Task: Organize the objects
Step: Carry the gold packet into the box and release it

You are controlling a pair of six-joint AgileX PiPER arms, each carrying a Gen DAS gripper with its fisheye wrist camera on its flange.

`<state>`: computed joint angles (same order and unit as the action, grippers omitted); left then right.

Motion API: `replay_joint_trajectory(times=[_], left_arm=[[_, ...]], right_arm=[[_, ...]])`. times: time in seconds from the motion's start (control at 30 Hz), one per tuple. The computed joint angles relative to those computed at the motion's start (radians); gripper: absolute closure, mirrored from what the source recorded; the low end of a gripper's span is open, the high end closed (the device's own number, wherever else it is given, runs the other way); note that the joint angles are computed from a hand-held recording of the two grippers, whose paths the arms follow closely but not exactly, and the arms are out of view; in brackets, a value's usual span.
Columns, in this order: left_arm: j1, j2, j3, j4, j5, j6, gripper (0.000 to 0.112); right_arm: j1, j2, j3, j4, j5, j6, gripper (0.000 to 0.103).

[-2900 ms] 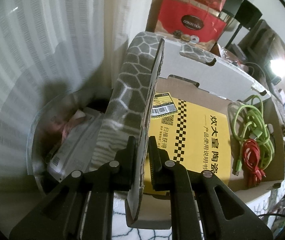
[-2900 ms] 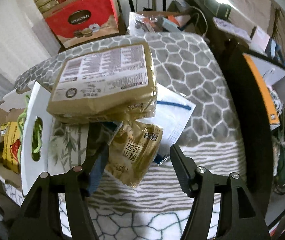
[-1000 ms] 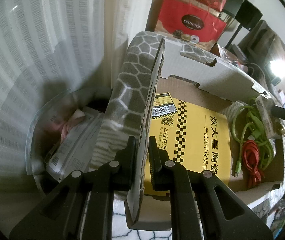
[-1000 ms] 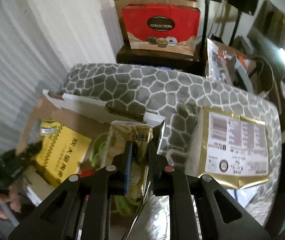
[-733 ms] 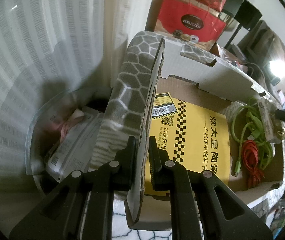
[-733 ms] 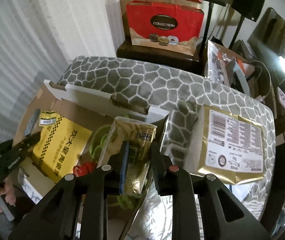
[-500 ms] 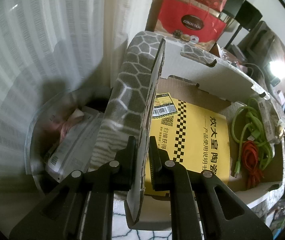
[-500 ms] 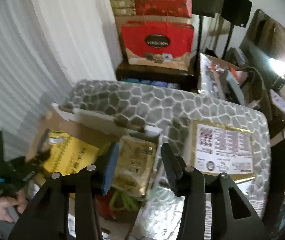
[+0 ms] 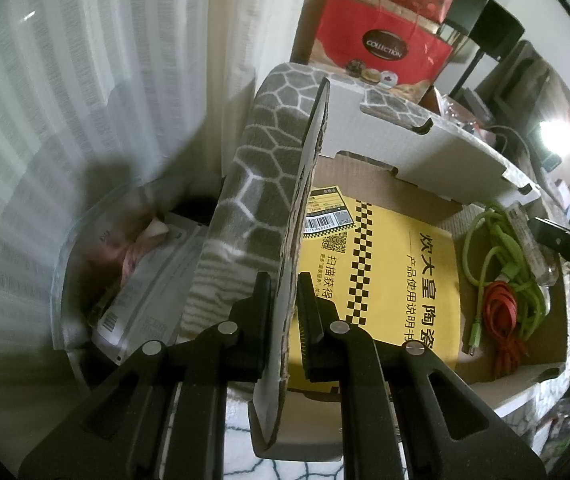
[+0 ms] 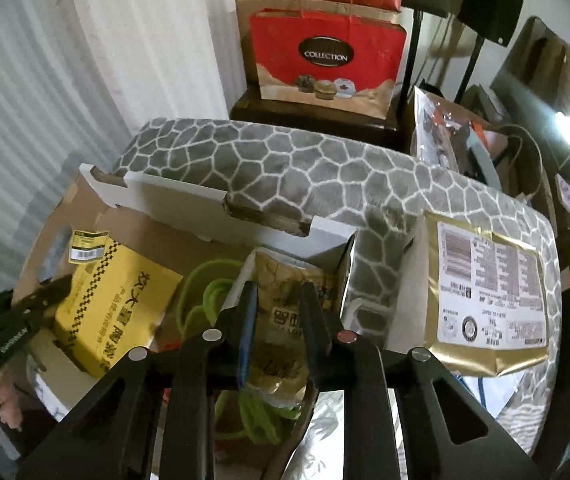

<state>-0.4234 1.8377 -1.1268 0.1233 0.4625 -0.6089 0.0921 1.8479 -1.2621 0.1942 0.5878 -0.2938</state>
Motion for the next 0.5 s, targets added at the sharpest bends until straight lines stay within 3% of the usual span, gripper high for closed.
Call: replay_joint_trajectory(times=[0.17,0.27,0.4,0.5], left_arm=[[-0.004,0.001,-0.002,0.011,0.004,-0.009,0.101],[-0.007,0.0,-0.005,0.016,0.01,-0.016,0.101],[-0.012,0.0,-0.01,0.02,0.016,-0.024,0.101],[-0.007,0.001,-0.01,0.012,0.014,-0.013,0.101]], right_arm=[[-0.057,-0.047,0.007,0.162,0.043,-0.123,0.081],[-0.104,-0.107,0.02,0.251,0.077,-0.207,0.07],[-0.161,-0.169,0.02,0.255,0.13,-0.236,0.061],[-0.22,-0.185,0.018,0.236,0.17,-0.239,0.06]])
